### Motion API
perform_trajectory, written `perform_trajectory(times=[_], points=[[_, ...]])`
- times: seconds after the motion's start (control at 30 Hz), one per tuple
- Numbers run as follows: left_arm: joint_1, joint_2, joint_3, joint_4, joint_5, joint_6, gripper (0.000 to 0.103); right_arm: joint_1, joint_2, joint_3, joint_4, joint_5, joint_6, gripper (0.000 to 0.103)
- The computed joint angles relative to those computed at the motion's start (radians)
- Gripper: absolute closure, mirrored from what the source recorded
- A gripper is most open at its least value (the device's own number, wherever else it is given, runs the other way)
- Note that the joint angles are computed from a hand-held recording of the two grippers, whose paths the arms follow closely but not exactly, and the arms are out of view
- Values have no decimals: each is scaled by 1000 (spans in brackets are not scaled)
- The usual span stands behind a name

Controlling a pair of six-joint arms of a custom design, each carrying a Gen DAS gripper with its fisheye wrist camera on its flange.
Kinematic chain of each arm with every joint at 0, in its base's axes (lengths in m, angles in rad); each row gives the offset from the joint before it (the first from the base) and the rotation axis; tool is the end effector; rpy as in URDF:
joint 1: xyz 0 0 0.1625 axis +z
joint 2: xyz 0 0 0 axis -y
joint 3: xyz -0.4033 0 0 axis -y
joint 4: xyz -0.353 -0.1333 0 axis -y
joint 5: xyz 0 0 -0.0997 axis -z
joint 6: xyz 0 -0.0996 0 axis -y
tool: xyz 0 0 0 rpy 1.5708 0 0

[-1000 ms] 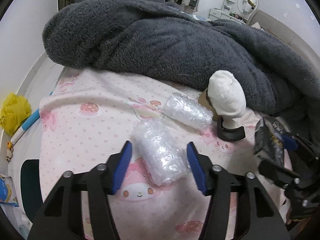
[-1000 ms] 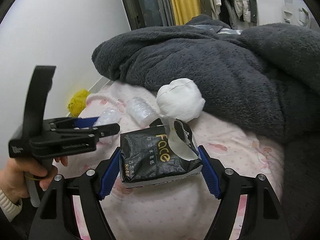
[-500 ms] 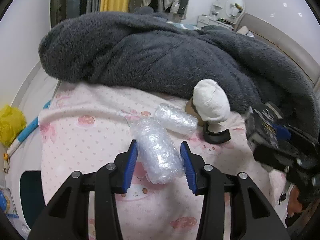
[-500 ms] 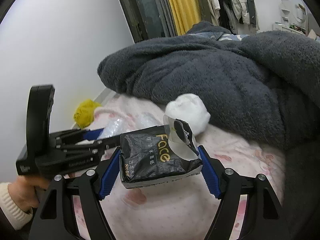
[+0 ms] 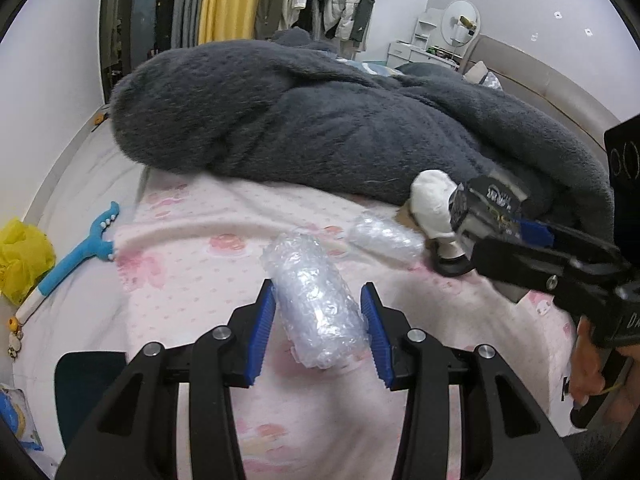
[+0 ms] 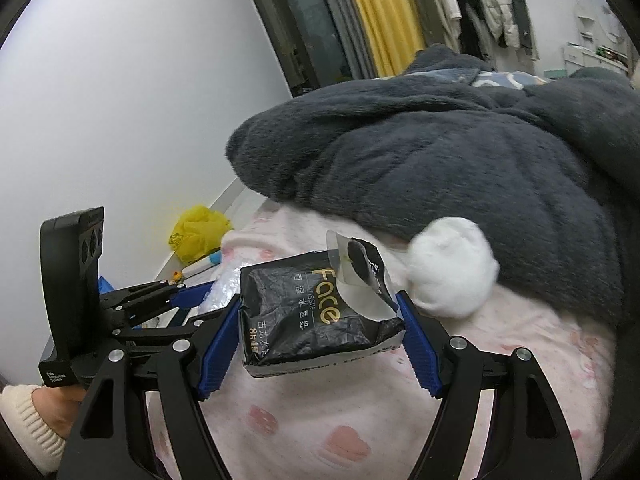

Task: Collect trash
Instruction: 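Carry the bubble-wrap roll and tissue pack over to the dark green bin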

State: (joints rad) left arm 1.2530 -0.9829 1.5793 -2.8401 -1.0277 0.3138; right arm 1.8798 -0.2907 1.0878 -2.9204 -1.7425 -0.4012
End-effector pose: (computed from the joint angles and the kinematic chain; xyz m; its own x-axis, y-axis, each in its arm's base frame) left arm -0.0266 -0.6722 0.2953 -0.7938 0.1927 -0.5768 0.5145 0.7184 -0.4681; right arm 0.3448 -0.6976 -0.0056 -0.7881 -0.5139 0.3388 -0.6155 0.6628 -0.4264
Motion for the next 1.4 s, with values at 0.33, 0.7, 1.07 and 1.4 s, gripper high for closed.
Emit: perform_trajectory(times=[0.33,0.7,1.07,1.4], points=[[40,-48,17,-14,37,-14,57,32,56,-95,48,12,10,28],[90,-87,12,-15,44,-34,57,62,129,-211,117,11,7,28],[142,-118,-12,20,30,-44,57,96,247,-397,232,4,-6,28],[216,-137,-30,126,13,-95,57,141,327,-509,327,-53,-28,28]])
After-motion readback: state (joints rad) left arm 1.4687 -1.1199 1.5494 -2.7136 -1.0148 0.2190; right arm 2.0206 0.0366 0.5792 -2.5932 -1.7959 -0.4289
